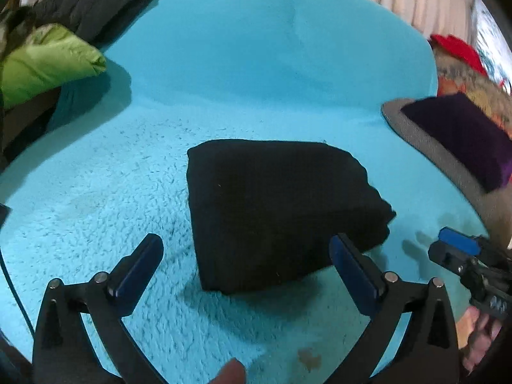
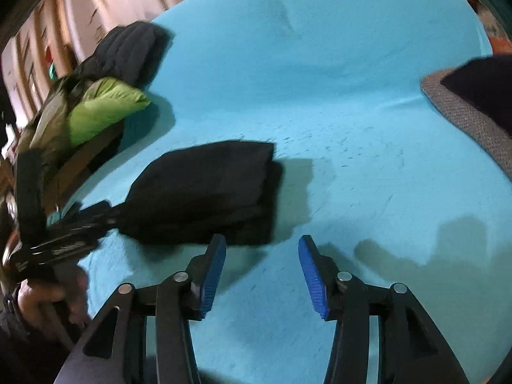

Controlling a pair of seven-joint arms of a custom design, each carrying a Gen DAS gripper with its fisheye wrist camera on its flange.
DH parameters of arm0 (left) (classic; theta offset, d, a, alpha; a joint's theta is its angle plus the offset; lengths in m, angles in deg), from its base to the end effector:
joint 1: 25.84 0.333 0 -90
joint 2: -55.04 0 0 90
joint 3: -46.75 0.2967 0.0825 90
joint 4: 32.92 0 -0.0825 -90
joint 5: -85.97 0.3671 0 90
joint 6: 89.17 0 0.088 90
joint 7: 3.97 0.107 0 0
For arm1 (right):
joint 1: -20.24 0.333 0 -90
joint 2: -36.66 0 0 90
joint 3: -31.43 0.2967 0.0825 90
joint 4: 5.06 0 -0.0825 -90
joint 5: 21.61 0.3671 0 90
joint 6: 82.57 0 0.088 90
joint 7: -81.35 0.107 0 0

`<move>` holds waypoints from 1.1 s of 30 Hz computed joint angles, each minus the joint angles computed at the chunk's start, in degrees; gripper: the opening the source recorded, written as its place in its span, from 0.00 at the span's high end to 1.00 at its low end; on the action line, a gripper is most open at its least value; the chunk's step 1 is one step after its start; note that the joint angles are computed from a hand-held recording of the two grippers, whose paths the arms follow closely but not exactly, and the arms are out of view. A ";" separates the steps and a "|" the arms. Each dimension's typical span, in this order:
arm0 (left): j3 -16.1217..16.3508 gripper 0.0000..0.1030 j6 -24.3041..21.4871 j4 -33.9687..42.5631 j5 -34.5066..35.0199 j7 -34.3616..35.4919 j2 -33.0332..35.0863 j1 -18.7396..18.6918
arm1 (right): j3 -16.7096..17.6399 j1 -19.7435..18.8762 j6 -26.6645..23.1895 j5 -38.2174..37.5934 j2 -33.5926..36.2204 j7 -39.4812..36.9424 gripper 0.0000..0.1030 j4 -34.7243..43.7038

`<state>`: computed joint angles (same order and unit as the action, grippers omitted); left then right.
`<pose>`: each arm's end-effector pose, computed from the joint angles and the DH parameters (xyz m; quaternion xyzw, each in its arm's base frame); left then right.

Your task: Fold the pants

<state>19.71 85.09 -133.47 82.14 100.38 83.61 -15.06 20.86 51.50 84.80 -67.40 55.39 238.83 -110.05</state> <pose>0.6726 -0.1384 0.4028 -0.5314 0.7379 -0.3631 0.2034 0.5888 0.2825 0.4205 -0.6222 0.6633 -0.2497 0.3323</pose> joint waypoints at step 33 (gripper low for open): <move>0.05 0.00 1.89 -2.55 3.03 -3.52 -1.71 0.64 | 6.17 0.53 -16.39 -13.48 1.22 6.07 0.48 4.04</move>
<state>19.76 86.98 -136.02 85.18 96.86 81.89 -14.42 27.04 52.03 68.42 -80.88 56.62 244.90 -106.02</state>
